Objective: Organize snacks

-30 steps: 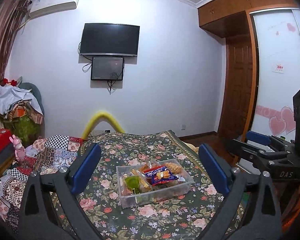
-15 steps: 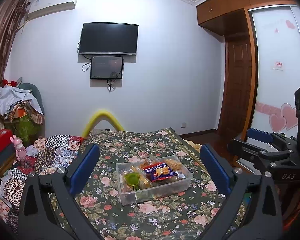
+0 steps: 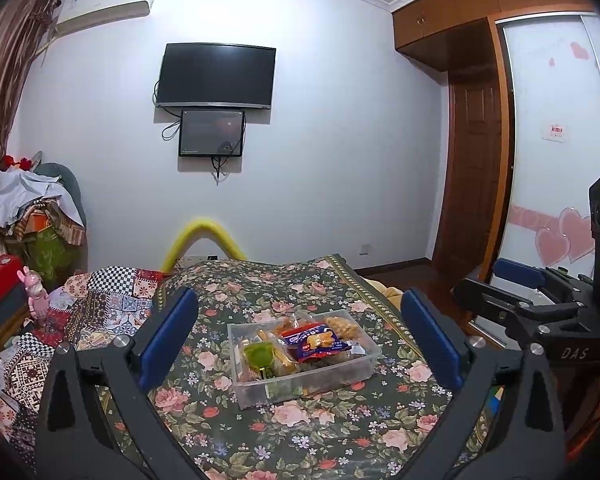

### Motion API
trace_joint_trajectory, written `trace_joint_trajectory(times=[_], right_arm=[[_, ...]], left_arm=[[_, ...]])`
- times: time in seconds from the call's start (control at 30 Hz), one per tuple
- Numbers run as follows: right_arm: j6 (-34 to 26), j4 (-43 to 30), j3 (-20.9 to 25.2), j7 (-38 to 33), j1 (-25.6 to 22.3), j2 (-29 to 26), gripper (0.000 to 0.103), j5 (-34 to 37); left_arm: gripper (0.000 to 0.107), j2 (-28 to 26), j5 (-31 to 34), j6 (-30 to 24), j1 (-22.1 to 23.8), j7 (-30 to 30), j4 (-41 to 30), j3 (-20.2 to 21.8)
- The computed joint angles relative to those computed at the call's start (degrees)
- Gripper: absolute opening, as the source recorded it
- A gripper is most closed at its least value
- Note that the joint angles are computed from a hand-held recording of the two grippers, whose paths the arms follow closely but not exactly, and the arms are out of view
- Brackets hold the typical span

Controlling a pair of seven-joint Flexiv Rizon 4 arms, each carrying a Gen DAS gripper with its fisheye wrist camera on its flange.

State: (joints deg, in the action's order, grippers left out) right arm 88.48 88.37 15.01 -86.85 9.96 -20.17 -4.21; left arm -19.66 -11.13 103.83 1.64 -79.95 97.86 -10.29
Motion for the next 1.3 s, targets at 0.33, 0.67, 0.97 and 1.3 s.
trace_joint_trajectory(times=[0.33, 0.67, 0.97, 1.3], right_arm=[[0.66, 0.9, -1.72, 1.54, 0.8, 0.43, 0.103, -1.38], [1.12, 1.31, -2.49, 2.7, 1.06, 0.6, 0.103, -2.82], [1.51, 1.43, -2.89, 3.42, 1.22, 0.55, 0.103, -4.04], [1.75, 1.47, -2.99, 3.82, 1.24, 0.42, 0.103, -4.61]], left_arm=[[0.103, 0.02, -0.18, -0.25, -0.77, 0.02, -0.18, 0.95], [0.103, 0.41, 0.41, -0.83, 3.29, 0.84, 0.57, -3.97], [0.103, 0.57, 1.28, -0.61, 7.52, 1.31, 1.35, -9.05], [0.103, 0.28, 1.05, -0.77, 4.05, 1.39, 0.69, -5.27]])
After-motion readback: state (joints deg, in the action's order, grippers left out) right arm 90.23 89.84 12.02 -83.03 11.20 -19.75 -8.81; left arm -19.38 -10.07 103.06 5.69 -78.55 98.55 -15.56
